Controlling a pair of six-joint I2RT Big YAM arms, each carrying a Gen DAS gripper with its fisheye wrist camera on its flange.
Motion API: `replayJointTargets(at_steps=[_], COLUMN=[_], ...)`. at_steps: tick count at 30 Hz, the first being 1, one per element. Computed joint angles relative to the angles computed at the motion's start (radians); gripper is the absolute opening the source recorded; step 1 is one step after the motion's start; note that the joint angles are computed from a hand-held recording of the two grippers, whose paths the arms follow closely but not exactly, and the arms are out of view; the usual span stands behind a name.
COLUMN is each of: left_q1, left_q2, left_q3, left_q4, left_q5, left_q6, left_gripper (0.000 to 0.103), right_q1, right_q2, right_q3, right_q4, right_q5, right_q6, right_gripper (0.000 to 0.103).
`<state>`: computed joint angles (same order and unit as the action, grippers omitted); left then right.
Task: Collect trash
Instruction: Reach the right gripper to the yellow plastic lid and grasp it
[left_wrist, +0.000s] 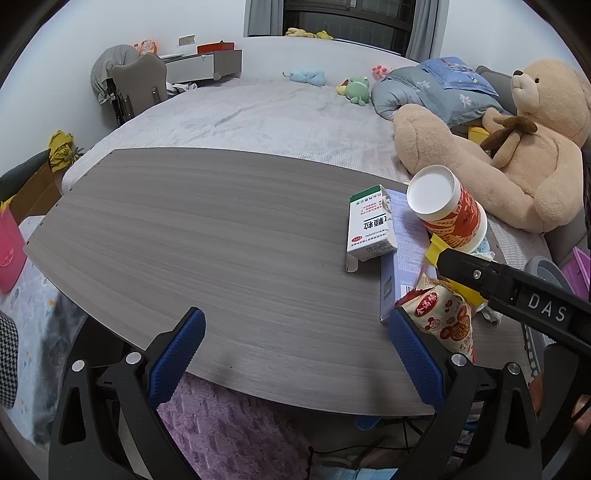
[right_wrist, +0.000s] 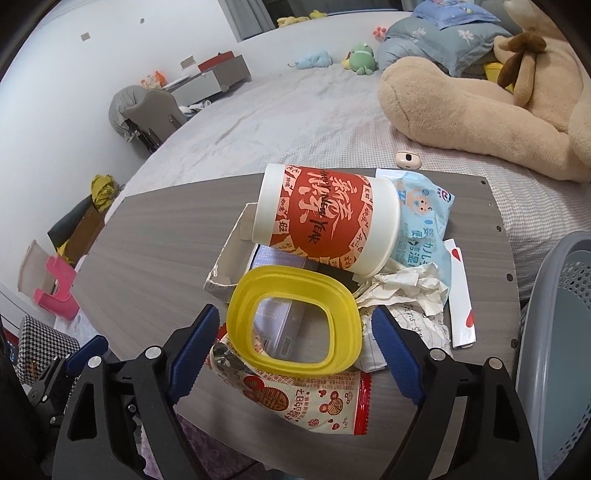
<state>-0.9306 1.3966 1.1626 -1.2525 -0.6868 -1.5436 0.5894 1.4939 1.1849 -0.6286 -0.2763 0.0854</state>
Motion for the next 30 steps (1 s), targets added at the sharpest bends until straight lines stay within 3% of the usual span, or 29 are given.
replayJointTargets(at_steps=[7,20,30], left_q1=[-0.008,-0.007,-0.012], left_q2=[0.006,-0.017,-0.011], left_q3=[0.012,-0.007,0.001], left_q4=[-0.024,-0.007,0.004], left_q5=[-0.009,-0.008,-0.011], left_q6=[-0.019,-0.024,-0.006], left_gripper=[0.095,0.095,0.095], right_q1=[0.009,0.014,-0.026], right_q2=[0.008,-0.021,-0.112], right_q3=[0.008,-0.014,-0.074], right_q4=[-0.018,0.0,0.032], right_q5=[0.018,0.006,-0.022], right_q6=[-0.033,-0.037,-0.023], right_gripper=[0.068,0.066,0.066])
